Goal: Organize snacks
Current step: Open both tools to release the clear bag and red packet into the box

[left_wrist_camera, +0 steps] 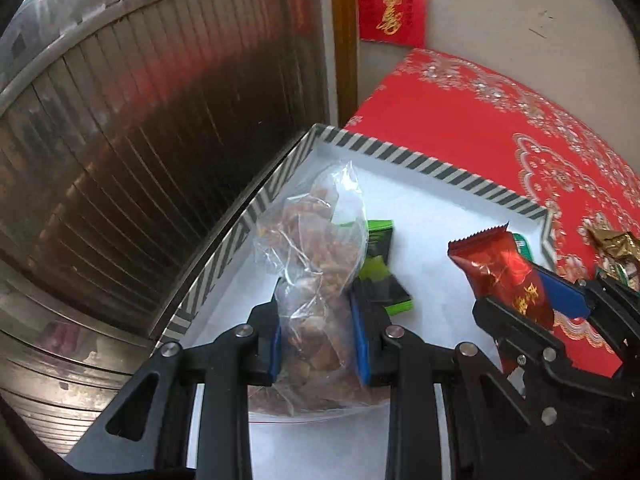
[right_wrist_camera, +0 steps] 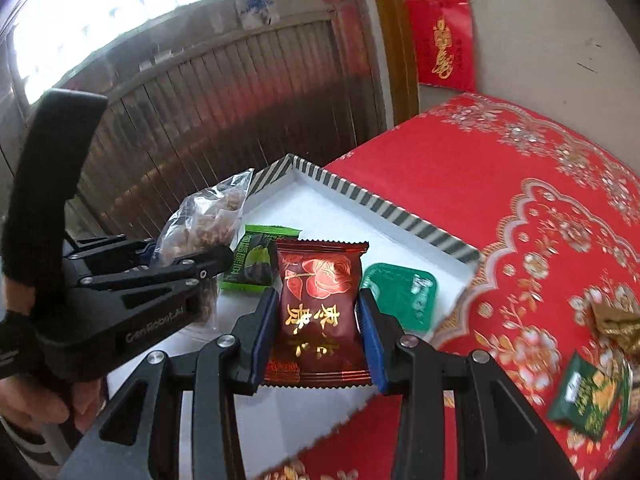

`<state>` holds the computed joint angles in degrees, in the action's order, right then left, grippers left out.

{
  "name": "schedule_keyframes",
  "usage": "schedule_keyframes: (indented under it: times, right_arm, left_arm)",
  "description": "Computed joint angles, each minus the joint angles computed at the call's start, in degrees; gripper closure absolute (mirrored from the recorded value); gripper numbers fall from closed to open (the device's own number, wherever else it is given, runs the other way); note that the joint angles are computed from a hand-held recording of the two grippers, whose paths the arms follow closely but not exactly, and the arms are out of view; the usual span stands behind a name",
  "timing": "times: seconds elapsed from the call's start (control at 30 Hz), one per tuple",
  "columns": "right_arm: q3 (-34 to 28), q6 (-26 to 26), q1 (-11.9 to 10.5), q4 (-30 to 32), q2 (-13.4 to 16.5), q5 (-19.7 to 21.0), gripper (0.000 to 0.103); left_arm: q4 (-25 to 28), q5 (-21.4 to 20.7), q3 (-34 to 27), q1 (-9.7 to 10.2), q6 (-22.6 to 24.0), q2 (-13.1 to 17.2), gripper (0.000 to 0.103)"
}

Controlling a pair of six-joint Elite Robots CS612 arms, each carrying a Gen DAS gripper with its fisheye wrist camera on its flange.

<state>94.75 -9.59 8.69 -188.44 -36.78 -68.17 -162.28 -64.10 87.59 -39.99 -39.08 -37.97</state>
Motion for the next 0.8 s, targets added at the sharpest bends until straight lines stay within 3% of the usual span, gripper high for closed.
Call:
schedule_keyframes:
  times: [0.4,0.5,0.57,0.63,0.8]
  right_arm:
    - [-1.8,-0.9,1.0,2.2,1.2,-2.3,0.061]
    - [-1.0,0.7,0.6,0.0,1.0,-1.9,0.041]
    - [0.0,2.4,0.1,-2.3,0.7,-0.3,0.038]
    - [1.1,3.1,-0.4,-3.9,0.3,1.1,0.038]
    - [4.4,4.2,-1.5,-8.0,-1.1,2.4,0.038]
  left_arm:
    - [1.3,-0.6,0.0,0.63,-1.9,0.7,0.073]
    - [1.7,-0.3,0.2,0.62,-3.0,0.7,0.069]
    - [2.1,-0.3,0.3,0.67,-3.6,0.7,0.060]
    - [3.0,0.7,0.6,0.53,-4.6,0.4,0.041]
    - [-0.5,1.6,2.8,-0.04,-5.3,-0.9,0.022]
